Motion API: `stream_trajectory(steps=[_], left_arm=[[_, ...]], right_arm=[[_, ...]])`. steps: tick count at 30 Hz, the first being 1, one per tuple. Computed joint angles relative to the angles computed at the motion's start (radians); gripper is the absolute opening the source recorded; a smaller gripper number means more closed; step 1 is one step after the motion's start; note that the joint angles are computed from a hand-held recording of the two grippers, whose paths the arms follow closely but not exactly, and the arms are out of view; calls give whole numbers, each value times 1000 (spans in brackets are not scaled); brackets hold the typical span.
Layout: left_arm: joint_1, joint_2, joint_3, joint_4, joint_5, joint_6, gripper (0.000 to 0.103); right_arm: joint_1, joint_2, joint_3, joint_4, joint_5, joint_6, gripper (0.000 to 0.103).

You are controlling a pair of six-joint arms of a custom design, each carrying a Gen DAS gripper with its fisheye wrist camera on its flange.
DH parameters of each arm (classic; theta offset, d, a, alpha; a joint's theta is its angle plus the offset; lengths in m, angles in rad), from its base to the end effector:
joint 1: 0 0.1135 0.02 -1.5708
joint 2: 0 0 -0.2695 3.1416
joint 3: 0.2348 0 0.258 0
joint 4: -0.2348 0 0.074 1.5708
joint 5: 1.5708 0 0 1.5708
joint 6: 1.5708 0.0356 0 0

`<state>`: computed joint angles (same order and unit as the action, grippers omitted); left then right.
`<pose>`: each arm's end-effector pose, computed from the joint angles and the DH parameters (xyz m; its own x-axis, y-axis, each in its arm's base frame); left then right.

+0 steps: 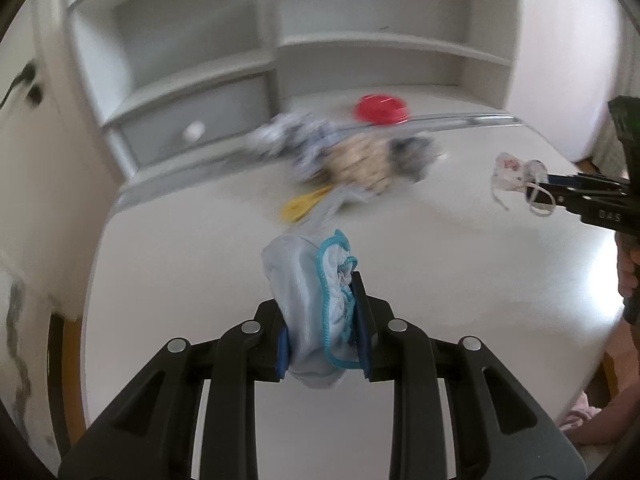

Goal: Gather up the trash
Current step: 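Carry the cloth and bag over the wastebasket and open both tools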

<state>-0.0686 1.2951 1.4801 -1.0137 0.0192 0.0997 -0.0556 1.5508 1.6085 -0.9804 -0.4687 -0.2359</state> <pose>0.2557 -0.0183 0.3972 -0.7236 0.1495 -0.6739 0.1543 0.9866 0.0532 0.3259 -0.0020 0.3730 -0.7219 -0.1686 -0.6711 -0.4026 0.8912 0.2091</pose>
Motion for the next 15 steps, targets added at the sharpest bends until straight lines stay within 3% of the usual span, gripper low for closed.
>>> stream_trajectory(steps=[4, 9, 15], left_arm=[[-203, 74, 133, -8, -20, -14, 25], [-547, 290, 416, -37, -20, -3, 25], [-893, 666, 865, -192, 114, 38, 25]], right_arm=[[-169, -83, -15, -12, -73, -19, 34], [-553, -134, 33, -99, -217, -113, 34], [-1063, 57, 205, -300, -352, -297, 34]])
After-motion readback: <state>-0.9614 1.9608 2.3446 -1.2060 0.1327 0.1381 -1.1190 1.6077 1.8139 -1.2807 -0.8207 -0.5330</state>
